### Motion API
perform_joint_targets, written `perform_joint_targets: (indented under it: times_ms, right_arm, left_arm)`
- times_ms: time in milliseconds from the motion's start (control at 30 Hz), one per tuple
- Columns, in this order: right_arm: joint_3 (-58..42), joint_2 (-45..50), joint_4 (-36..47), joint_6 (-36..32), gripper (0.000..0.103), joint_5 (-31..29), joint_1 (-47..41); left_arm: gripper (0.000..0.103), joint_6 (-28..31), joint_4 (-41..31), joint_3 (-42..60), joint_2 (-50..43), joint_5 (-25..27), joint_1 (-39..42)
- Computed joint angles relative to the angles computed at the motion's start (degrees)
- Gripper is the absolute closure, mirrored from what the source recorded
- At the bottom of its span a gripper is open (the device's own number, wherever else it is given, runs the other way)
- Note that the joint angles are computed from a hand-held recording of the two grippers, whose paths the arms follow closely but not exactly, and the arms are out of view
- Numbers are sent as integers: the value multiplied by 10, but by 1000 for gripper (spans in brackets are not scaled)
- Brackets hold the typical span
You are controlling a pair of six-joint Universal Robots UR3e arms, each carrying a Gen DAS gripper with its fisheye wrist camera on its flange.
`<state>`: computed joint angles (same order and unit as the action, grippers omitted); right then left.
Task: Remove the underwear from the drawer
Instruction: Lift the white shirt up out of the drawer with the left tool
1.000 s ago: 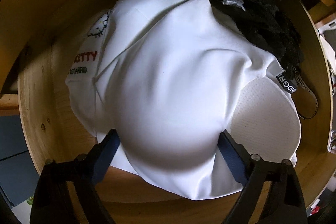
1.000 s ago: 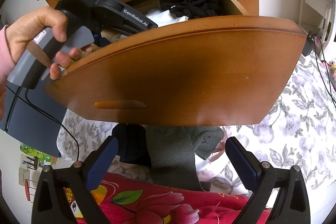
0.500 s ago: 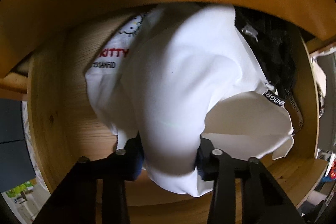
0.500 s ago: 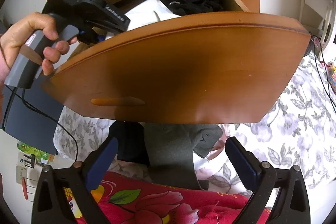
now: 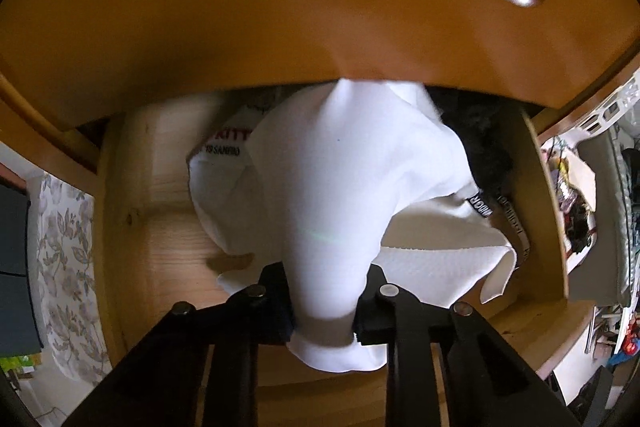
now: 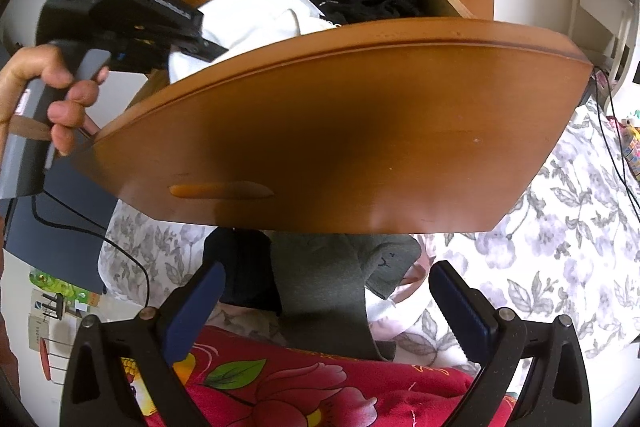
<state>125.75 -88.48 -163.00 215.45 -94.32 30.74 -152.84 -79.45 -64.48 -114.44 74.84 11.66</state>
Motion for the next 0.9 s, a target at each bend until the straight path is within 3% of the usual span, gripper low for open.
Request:
perform_joint_targets:
  times_ms: [233,467,567,900]
  right_arm:
    - [-1,0,5,3,0,-4,1]
    - [-6,2,13,7,0,-17,9]
    - [-8,3,14,11,0,-23,12]
    - [-4,1,9,19,0,-33,15]
  left_arm:
    - [87,56,9,-95,100,-53,58]
    - [89,75,19,-165,206,-102,90]
    - [89,68,33,-163,224,-115,93]
    - [89,56,-17,-100,274,-156,131]
